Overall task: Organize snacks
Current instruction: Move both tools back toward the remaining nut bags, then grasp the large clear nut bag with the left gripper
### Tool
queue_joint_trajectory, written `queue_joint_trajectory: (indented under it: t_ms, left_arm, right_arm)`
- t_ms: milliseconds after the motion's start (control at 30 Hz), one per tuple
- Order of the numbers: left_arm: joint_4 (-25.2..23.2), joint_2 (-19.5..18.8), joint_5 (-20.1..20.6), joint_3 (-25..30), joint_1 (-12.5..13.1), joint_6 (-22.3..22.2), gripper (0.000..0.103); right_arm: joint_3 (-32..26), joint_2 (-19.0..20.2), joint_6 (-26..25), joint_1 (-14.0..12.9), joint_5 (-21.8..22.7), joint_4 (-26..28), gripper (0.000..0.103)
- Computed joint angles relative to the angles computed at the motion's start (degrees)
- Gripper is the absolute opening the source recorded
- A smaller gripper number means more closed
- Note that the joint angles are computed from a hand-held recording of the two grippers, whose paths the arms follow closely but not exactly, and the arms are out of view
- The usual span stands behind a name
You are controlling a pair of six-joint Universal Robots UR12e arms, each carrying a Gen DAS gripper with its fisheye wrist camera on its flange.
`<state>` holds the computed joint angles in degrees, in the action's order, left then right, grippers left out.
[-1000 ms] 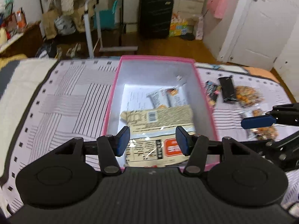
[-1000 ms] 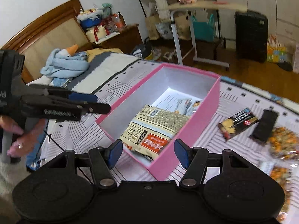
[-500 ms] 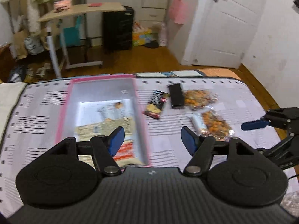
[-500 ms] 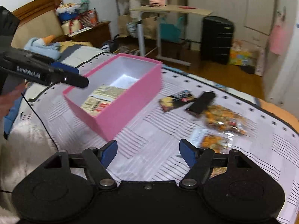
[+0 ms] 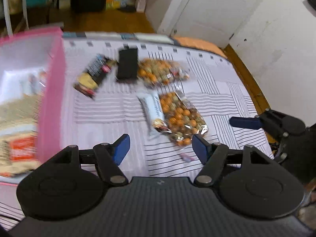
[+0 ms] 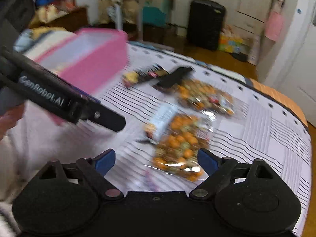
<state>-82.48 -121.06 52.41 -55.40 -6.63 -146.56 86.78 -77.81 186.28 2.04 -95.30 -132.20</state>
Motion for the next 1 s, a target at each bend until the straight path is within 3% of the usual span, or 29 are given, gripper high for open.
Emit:
queue_joint_trajectory:
  t_ms: [67, 200, 433, 500, 633, 800, 1000]
  left_arm:
    - [-0.9, -1.0, 0.1, 0.1, -1.1, -0.8, 0.066]
    - [-1.8, -2.3, -1.0, -0.4, -2.4, -3.1, 0.064]
    - [0.8, -3.6, -0.7, -2.8, -3.8, -8.7, 0.056]
    - [3.9, -3.4, -3.7, -4.8, -3.4, -10.4, 0.055]
    - [4.7, -3.6, -7.6, -5.6, -3.0, -9.0, 0.042]
    - [2.4, -3.4, -8.7, -5.3, -2.7, -6.0, 0.041]
    - [-4.1, -3.2, -8.5, -3.1, -2.8, -2.6, 0.041]
  right_arm:
    - [0.1, 1.0, 2.9, -0.2, -1.9, 0.7, 0.097]
    - [2.3, 1.7, 3.4, -1.5, 0.2, -1.8, 0.099]
    - [4.2, 2.9, 4.8, -3.1, 5.2, -4.2, 0.103]
    - [5.2, 3.2, 4.5, -2.9, 4.4, -7.9, 0.103]
    - [6.0, 3.4, 6.2, -2.5, 2.6, -11.1, 0.1]
    - [6.8, 2.2, 8.9, -1.4, 0.1, -12.1, 0.096]
    - [5.5, 1.0, 12.5, 0.0, -2.7, -6.3, 0.096]
